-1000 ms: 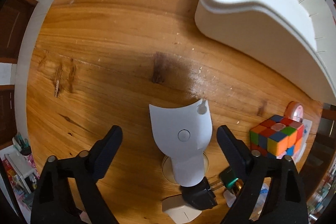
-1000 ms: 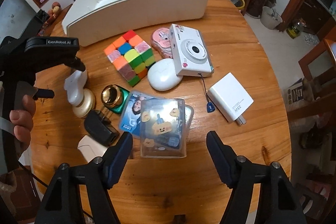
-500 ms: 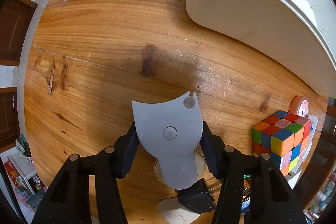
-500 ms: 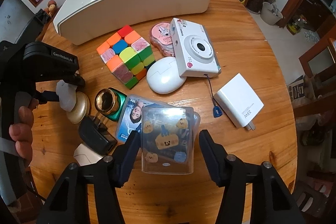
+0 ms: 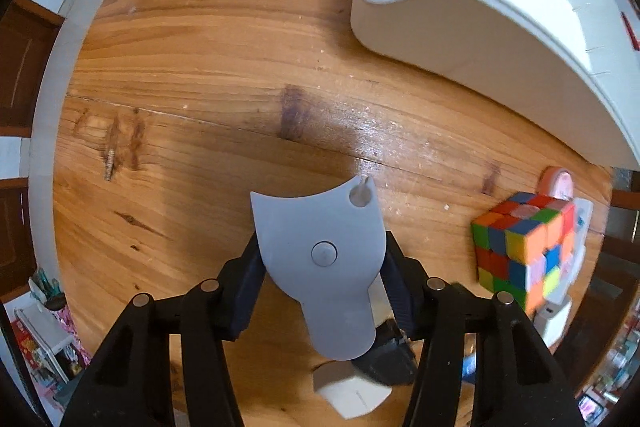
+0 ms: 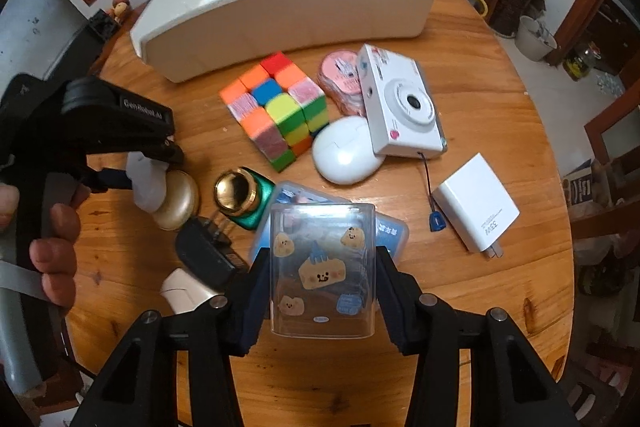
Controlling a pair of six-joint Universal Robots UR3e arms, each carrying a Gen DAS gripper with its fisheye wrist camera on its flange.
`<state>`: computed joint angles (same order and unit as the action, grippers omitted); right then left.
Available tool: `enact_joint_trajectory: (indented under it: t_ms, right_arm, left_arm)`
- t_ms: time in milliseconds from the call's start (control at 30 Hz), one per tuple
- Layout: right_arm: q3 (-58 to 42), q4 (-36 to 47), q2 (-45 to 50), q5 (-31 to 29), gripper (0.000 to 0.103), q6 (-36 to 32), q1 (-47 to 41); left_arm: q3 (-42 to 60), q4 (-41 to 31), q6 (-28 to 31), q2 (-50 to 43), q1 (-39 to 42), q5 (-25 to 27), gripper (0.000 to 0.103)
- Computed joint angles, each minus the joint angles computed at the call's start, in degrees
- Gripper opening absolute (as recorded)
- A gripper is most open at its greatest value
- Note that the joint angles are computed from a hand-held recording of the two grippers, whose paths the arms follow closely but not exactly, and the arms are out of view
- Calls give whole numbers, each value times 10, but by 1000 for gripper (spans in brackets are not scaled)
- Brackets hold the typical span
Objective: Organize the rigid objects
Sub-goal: 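Carry the white scraper and clear sticker box into the white bin and release both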
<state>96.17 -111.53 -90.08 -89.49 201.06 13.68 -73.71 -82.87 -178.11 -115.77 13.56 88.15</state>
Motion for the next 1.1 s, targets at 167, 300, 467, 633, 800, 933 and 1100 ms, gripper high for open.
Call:
enact_joint_trajectory:
  t_ms: [167,300,467,633,800,933,1100]
  right_arm:
    - [-19,18,-23,10,50,-7,-11]
    - [-44,35,-36,18,49,-14,-20]
    - [-84,40,-34,24,50,-28,-29]
    - [-143,54,-23,29,50,-51,-37]
    - [-214,59,15,31,50,-68,-41]
    - [-283,69,54,30,50,-78,-48]
    - [-366,81,102,31,50,-90,-61]
  left_arm:
    - [3,-28,43,36,32,-19,58]
    - [15,-62,79,67,59,-36,58]
    - [61,-111,71,101,33,-51,58]
    - [121,-151,76,121,16,-78,58]
    - [212,-182,92,99,4,-104,58]
    - [317,-200,89,45,-17,-112,58]
    - [473,-238,89,-45,-39,-113,58]
